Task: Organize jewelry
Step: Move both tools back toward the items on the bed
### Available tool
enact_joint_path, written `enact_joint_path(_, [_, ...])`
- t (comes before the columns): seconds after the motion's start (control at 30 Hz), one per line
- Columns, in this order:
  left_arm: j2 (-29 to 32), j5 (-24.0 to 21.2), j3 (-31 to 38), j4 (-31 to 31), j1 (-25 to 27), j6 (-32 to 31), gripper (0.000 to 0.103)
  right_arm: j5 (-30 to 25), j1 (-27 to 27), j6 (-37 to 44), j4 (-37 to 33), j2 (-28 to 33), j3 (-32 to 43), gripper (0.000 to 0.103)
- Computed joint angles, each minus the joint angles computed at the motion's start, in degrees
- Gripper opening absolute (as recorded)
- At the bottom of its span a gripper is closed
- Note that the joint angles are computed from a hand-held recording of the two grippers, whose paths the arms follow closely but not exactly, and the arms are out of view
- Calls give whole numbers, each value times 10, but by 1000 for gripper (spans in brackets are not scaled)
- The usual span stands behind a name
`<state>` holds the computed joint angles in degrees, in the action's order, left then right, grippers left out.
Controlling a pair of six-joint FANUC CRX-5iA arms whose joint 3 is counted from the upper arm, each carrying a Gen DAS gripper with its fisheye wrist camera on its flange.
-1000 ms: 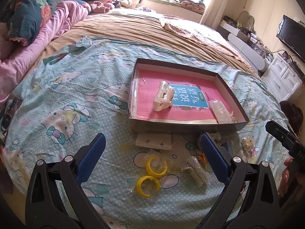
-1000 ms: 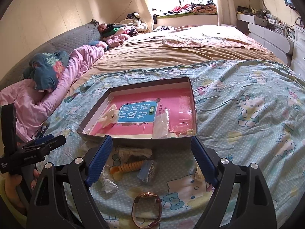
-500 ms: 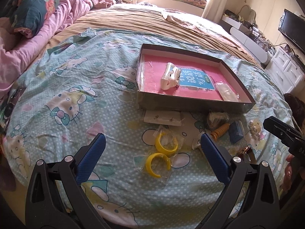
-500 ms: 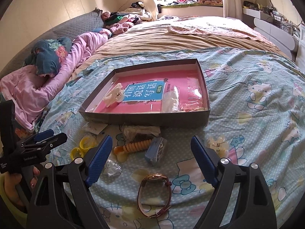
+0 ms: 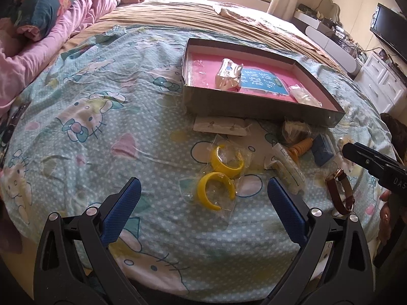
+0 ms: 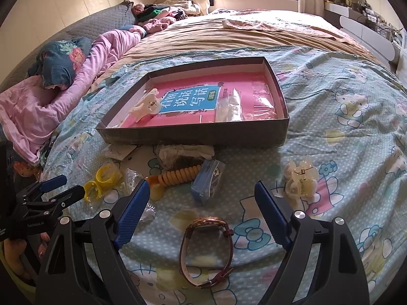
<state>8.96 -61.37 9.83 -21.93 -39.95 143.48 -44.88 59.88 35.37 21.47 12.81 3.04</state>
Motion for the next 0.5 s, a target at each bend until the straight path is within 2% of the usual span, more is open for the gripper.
enact_joint_path(0.17, [3, 9, -6, 7, -1, -7, 93, -4, -5, -1, -5, 9, 3, 78])
enact_joint_path(0.3, [11, 18, -7, 21, 3, -23, 81, -4, -10, 1, -13, 16, 6, 72])
enact_joint_path(0.5, [28, 15, 5, 15, 2, -30, 74, -6, -18, 17, -33, 28, 19, 65])
